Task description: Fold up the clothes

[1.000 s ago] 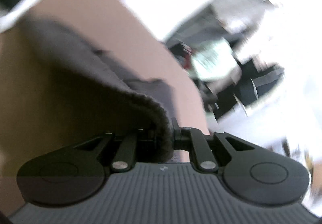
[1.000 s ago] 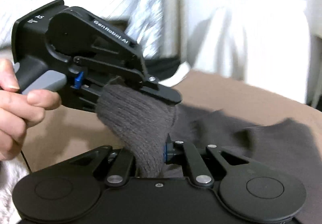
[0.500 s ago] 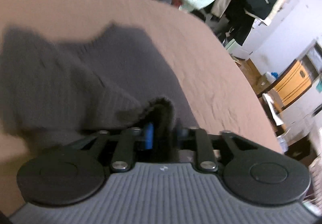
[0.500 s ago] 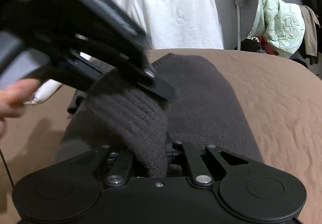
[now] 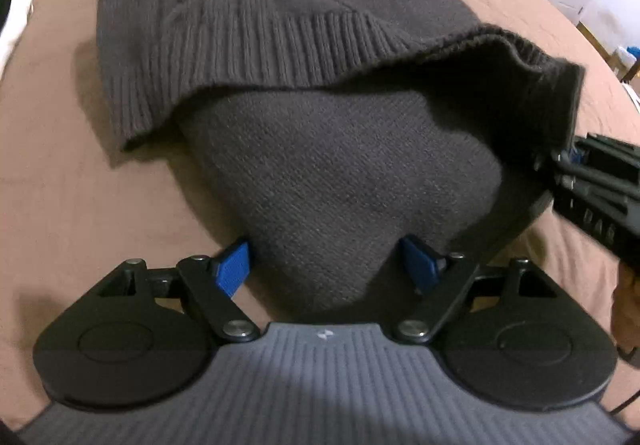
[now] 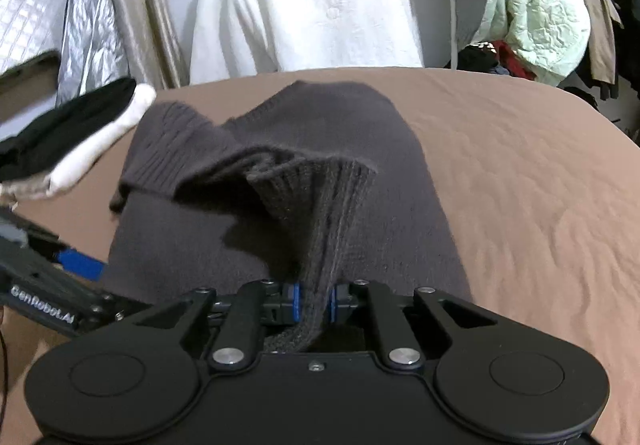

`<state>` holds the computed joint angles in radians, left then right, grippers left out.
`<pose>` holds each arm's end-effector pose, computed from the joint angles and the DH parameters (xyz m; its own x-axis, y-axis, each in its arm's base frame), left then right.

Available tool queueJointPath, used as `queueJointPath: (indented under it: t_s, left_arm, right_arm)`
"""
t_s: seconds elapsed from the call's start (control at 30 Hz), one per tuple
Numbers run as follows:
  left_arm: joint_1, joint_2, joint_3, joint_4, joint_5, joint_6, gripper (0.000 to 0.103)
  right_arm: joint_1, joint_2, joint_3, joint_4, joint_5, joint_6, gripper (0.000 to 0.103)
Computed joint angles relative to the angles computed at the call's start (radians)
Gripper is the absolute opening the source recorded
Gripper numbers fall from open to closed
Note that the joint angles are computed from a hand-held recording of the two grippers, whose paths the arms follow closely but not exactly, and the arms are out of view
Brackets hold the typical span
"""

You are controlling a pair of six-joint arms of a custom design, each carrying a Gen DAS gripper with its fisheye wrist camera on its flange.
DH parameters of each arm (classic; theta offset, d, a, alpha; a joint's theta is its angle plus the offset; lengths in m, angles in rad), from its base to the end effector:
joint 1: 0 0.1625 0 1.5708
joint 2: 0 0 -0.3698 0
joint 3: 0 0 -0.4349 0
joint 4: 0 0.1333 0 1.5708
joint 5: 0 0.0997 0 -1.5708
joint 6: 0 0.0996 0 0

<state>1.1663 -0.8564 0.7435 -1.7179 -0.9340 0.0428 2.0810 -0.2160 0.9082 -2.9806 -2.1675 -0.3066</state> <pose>-0.1345 -0.8033 0.4391 -0.7823 0.2137 -0.5851 0.4142 0.8801 -0.2323 0.4705 -0.6824 -0.0323 -0.7492 -0.2761 0.6021 -0.6231 0.6022 -0.4991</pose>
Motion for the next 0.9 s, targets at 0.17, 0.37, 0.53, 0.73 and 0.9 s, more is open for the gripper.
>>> queueJointPath:
  t_s: [0.17,0.37,0.53,0.73,0.9]
  left_arm:
    - [0.017,0.010,-0.028,0.023,-0.043,0.018,0.088]
    - [0.033,0.014,-0.074,0.080,-0.098,-0.015,0.090]
    - [0.040,0.012,-0.093,0.106,-0.130,-0.044,0.097]
    - [0.020,-0.066,0.044,-0.007,-0.024,-0.043,0.098]
    - [0.015,-0.151,0.159,-0.130,-0.019,0.036,0.091]
  right_arm:
    - [0.010,-0.039,0.012,0.102,0.016,-0.044,0.044]
    - [-0.004,-0.074,-0.024,0.258,0.034,0.034,0.058]
    - [-0.015,-0.047,-0.106,0.327,0.069,0.078,0.058]
    - [-0.012,0.105,-0.352,0.506,-0.028,0.088,0.057]
    - [0.025,0.218,-0.529,0.560,-0.135,0.043,0.022]
